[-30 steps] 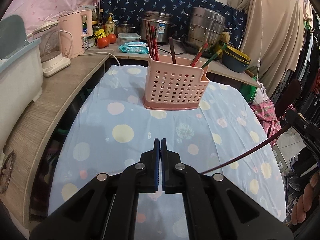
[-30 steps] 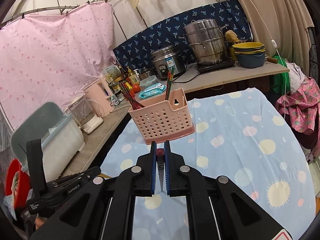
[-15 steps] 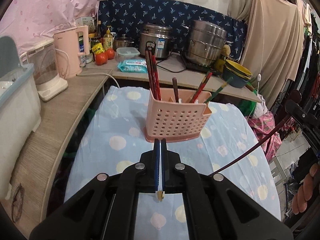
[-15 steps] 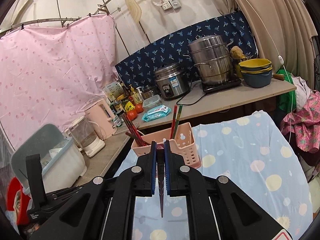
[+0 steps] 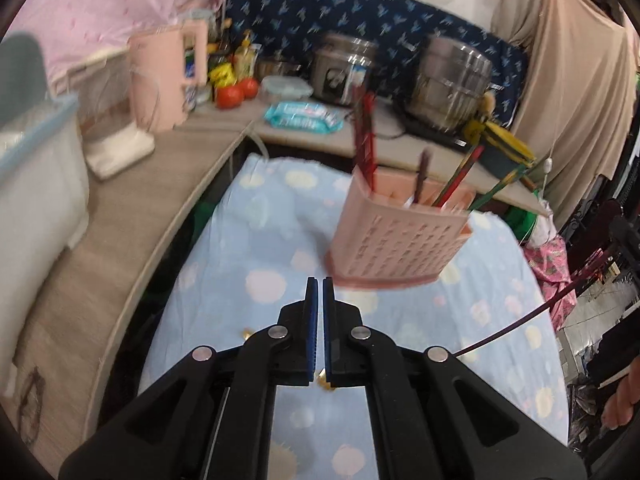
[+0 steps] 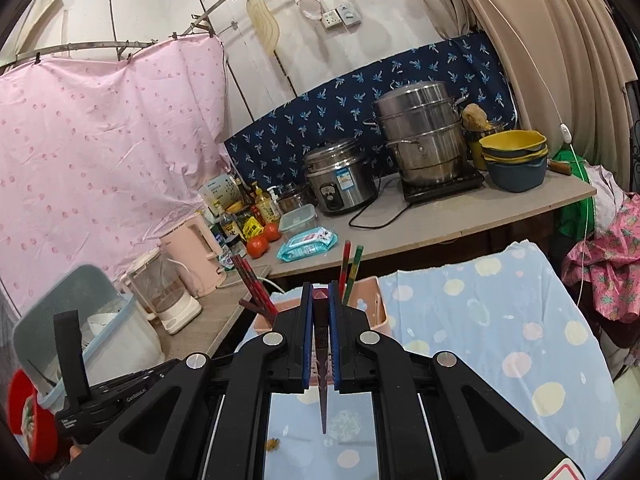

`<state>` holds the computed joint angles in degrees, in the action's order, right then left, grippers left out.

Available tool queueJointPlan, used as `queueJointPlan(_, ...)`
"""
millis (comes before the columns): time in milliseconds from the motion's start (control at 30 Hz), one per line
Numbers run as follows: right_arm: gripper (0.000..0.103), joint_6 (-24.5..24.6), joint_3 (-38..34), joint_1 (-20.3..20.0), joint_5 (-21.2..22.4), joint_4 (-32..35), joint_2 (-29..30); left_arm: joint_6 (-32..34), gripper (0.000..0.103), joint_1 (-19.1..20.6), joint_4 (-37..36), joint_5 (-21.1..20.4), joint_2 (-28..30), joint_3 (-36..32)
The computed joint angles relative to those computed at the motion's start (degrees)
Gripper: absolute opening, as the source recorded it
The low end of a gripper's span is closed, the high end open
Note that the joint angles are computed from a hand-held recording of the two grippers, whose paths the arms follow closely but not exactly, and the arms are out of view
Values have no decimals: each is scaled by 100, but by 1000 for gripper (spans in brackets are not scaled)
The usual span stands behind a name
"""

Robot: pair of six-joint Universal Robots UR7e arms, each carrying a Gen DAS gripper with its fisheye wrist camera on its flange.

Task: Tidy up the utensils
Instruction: 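Lower the open left tool back over the gold spoon on the table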

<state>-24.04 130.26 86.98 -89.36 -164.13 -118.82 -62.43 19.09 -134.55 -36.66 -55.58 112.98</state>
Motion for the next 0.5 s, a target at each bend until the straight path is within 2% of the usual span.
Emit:
queueJointPlan(67,7,14,115,-114,30,46,-103,-196,3,61,-30,-208,-31,208)
queueJointPlan(100,7,5,179,-175,45,56,-164,-308,8,80,-54,-314,-19,310)
queueJointPlan(200,7,-15,310,-239,-25,62,-272,-505,31,67,-122,-501,141,501)
queueJointPlan(233,7,-29,343,-244,-61,70,-298,-526,36,47,-135,-523,211,530)
queueJointPlan(333,7,-63,404,-269,-84,118,-371,-428,38,31,-369,-671,470,565)
queueJointPlan(400,7,-42,417,-297,-55,165,-401,-311,46,37,-561,-763,652,548)
queueJointPlan(433,7,-34,424,-332,-17,195,-424,-278,51,36,-536,-763,773,491)
queueJointPlan(500,7,-30,438,-375,19,219,-449,-257,52,53,-353,-717,950,340)
